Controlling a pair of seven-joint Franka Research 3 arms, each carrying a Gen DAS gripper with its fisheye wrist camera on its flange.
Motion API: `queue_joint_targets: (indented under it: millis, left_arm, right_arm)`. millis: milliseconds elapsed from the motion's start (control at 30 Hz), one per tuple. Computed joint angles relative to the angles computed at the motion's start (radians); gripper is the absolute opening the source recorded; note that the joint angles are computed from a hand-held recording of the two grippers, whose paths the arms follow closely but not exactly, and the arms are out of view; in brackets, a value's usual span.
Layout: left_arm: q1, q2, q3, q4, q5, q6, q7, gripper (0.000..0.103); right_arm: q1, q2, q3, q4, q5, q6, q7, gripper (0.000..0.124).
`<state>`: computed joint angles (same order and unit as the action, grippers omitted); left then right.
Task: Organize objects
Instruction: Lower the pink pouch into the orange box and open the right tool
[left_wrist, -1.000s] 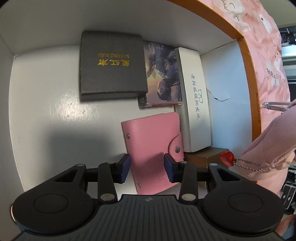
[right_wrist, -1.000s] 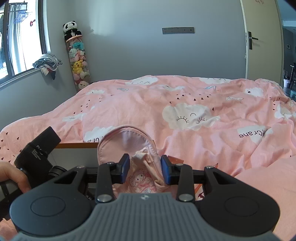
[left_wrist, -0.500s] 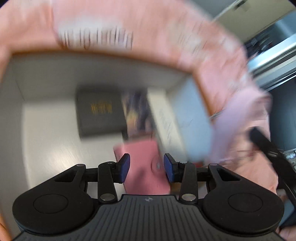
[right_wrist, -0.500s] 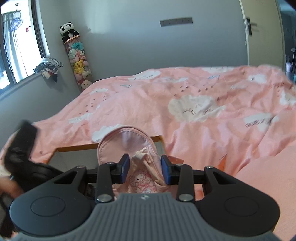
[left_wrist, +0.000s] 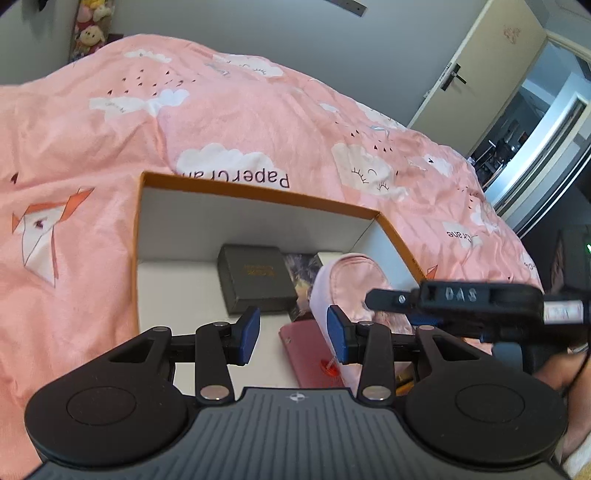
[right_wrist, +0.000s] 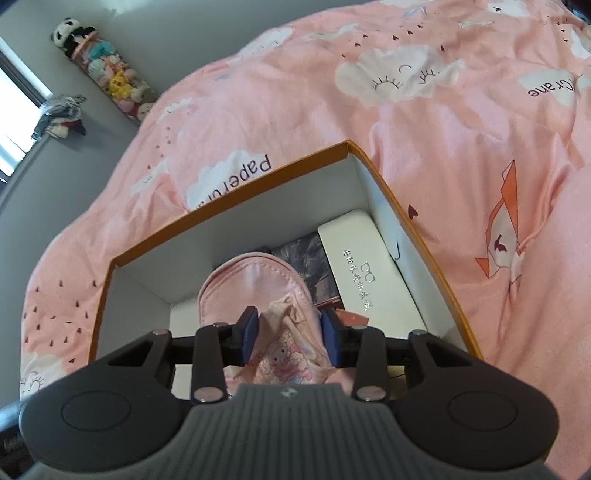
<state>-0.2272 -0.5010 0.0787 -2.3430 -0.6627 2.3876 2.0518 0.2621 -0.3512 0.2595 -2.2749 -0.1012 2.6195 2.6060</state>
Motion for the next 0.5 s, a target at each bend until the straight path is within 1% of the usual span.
queue_joint_targets:
  millis: [67,133,167,267,333,400,500]
  left_arm:
    - [-0.002,-0.022,-0.001,-0.031,-0.015,0.015,-0.008,0.045]
    - [-0.008,-0.034,0.005,-0.049,-0.032,0.039,-0.005,0.045]
    - [-0.015,-0.038,0.012,-0.055,-0.042,0.047,0.005,0.045]
    - [-0.024,-0.044,0.03,-0.059,-0.06,0.04,0.022,0.045]
    - [-0.02,-0.046,0.033,-0.062,-0.064,0.038,0.022,0.045]
    - [-0.018,-0.046,0.036,-0.065,-0.07,0.04,0.024,0.045]
    - [-0.017,-0.045,0.036,-0.067,-0.07,0.039,0.034,0.045]
  right_arm:
    - [0.005,0.02,-0.006,0.031,0.026,-0.034,0.013,0.039]
    - [0.029,0.033,-0.031,0.044,0.084,-0.029,-0.002,0.039]
    - [0.033,0.043,-0.033,0.058,0.094,-0.043,-0.005,0.039]
    - [0.029,0.07,-0.018,0.098,0.059,-0.119,0.02,0.039]
    - [0.04,0.082,-0.025,0.111,0.062,-0.168,0.023,0.039]
    - [0.051,0.084,-0.036,0.105,0.073,-0.191,0.021,0.039]
    - [0.051,0.091,-0.034,0.115,0.044,-0.213,0.041,0.04]
